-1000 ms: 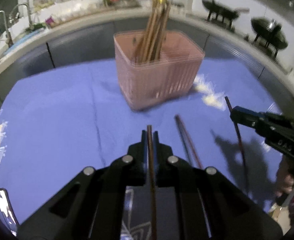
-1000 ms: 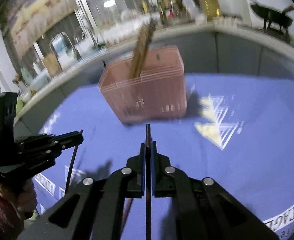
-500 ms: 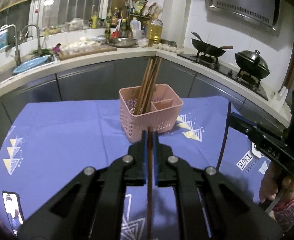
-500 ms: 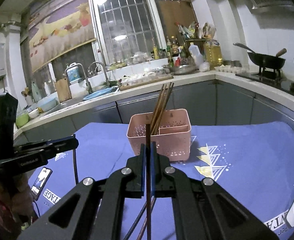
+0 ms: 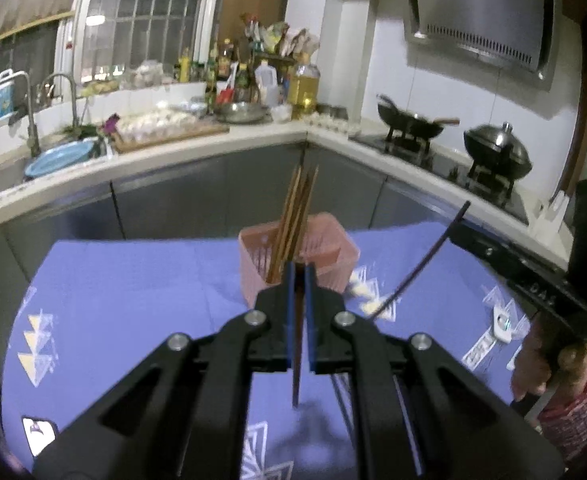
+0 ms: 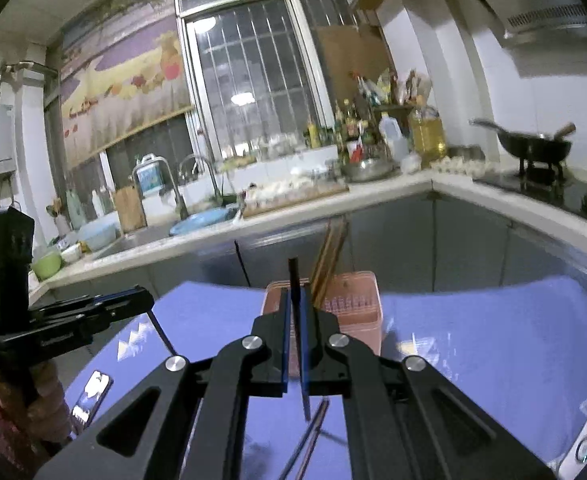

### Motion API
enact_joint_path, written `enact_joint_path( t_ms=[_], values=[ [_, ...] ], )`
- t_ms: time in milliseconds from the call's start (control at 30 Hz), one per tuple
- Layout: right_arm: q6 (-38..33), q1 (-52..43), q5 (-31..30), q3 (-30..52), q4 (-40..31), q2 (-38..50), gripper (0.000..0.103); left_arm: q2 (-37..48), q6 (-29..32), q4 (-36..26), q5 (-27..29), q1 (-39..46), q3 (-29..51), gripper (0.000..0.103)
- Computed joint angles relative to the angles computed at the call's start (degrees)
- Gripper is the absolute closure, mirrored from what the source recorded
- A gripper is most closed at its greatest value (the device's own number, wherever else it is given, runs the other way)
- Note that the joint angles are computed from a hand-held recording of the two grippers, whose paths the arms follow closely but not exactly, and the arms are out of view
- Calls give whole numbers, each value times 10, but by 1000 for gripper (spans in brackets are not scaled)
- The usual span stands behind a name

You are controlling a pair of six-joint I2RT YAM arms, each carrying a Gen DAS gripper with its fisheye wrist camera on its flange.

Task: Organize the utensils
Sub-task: 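Carry both chopsticks upright above the pink caddy, then lower both chopsticks into the pink caddy and open both tools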

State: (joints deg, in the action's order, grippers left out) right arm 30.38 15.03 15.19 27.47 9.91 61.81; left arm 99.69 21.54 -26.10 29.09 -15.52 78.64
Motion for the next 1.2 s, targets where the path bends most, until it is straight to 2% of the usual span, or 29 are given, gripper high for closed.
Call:
enact_joint_path(
  t_ms=[167, 400, 533, 633, 1000, 1200],
  values=[
    [-35, -64, -51, 89, 2, 53, 98, 25, -34, 0, -15, -28, 96, 98],
    [-50, -134, -118, 226, -19, 156, 99, 148, -83, -39, -71, -66, 308, 98],
    [-57, -147, -130, 269, -16, 205, 99, 236, -98, -86, -99, -81, 432, 98],
    [-58, -148, -138, 282, -4, 229, 99, 275, -104, -108, -100, -85, 481, 98],
    [-55, -136, -146, 305, 23, 290, 100, 326, -105, -136, -95, -84, 552, 98],
    [-56, -133, -140, 287, 34, 294, 100, 315, -108, -123, -88, -82, 547, 98]
  ],
)
